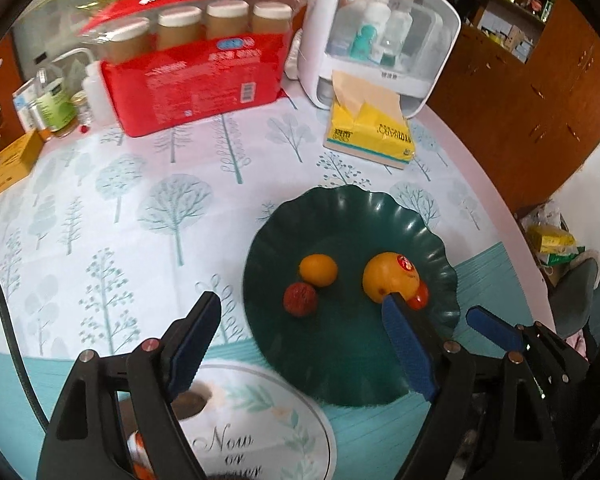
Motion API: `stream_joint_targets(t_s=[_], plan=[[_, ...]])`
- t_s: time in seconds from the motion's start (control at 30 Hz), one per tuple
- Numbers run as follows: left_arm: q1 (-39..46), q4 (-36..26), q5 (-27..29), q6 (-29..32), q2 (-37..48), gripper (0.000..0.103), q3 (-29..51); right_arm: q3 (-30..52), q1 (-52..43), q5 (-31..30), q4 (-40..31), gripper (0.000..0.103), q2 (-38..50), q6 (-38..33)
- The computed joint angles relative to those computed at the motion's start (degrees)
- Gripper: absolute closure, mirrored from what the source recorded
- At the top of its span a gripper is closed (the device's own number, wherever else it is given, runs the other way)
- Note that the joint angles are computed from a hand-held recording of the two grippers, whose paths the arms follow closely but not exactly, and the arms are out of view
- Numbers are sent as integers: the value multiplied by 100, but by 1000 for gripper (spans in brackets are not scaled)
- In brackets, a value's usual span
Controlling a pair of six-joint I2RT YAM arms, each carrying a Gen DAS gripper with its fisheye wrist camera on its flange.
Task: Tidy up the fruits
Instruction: 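Move both tools back over the white fruit plate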
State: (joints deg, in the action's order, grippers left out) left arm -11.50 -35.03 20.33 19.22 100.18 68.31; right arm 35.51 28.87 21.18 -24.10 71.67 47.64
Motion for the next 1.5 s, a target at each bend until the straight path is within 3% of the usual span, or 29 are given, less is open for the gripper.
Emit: stream_joint_targets(t_s=[0.4,0.73,1.0,1.17,1.33,1.5], plan=[[1222,-692,475,501,-1323,21,-374,854,1120,658,-1178,41,-324,433],[2807,-1338,1102,1286,-2160,19,-530,1663,2081,1095,-1594,41,-71,540],[4062,-1449,1259,1960,-2244,19,-762,1977,2620,996,-1323,41,440,407],[4626,-1342,1148,2550,-2107,19,-1147,1969,2733,594,-983,41,823,276],[4968,-1042,837,3104,-1741,19,-1643,1796,2673,76,-496,41,1199,214],[4993,-481,512,3159,-1308,19,-2089,1631,2669,-300,-42,40,1599,61]])
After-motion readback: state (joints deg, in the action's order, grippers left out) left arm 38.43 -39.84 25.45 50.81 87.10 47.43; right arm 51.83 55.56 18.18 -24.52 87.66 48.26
